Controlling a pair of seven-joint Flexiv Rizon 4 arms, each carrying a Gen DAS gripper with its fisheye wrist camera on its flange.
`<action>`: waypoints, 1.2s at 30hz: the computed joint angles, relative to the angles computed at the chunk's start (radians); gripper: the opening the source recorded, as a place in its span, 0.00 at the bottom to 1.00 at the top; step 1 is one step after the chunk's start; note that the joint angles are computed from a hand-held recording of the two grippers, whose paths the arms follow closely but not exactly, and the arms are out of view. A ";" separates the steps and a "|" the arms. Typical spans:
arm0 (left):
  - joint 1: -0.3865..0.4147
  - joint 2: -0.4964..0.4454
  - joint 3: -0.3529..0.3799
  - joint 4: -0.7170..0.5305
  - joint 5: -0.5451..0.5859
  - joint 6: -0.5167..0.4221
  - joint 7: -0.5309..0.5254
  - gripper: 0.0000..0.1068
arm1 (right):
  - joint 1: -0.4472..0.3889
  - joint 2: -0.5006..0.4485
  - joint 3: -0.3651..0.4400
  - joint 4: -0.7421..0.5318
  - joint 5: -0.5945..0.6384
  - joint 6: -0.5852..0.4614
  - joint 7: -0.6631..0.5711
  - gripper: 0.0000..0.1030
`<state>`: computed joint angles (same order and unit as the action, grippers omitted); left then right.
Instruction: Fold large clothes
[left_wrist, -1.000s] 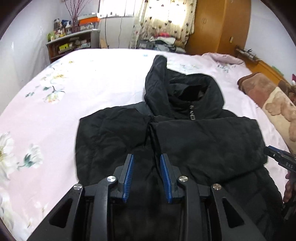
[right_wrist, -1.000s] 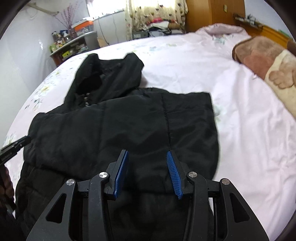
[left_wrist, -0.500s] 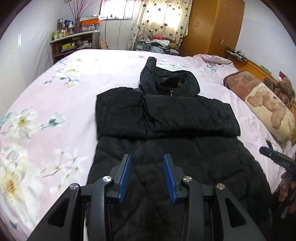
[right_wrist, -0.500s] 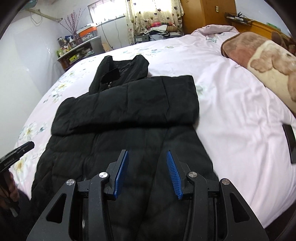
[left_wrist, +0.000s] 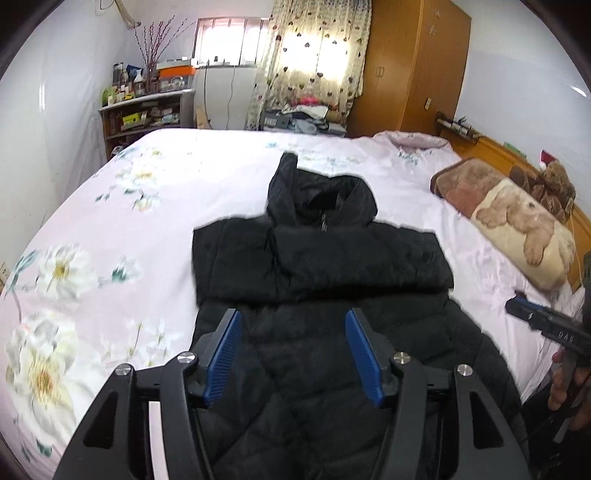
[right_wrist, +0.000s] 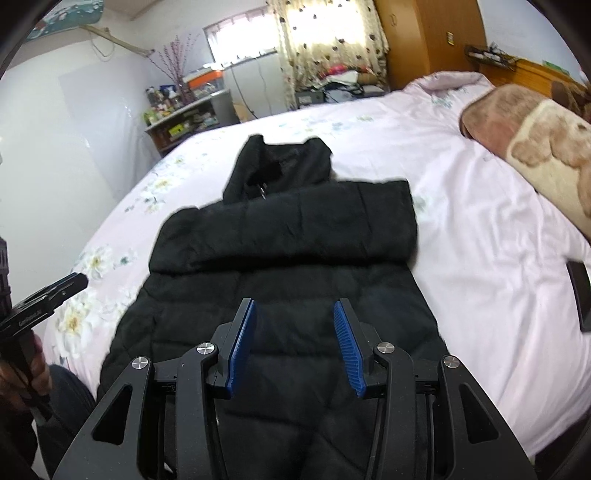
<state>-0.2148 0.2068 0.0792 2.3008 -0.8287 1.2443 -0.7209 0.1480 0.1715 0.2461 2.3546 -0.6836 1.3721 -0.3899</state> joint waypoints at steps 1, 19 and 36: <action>-0.008 -0.024 -0.005 -0.026 -0.027 0.010 0.012 0.59 | -0.002 -0.015 -0.004 -0.016 -0.009 0.005 -0.003 0.48; 0.140 -0.634 -0.149 -0.710 0.295 -0.077 -0.238 0.65 | 0.047 -0.561 -0.135 -0.677 0.377 -0.124 -0.554 0.48; 0.083 -1.278 -0.117 -1.710 0.618 -0.542 -0.567 0.28 | 0.051 -1.194 -0.170 -1.686 0.545 -0.689 -0.804 0.47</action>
<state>-0.1319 -1.0714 -0.0380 0.5906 -0.2105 0.7025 -1.2883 0.1994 -1.0221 0.0761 0.6683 -0.1385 0.6832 -1.1941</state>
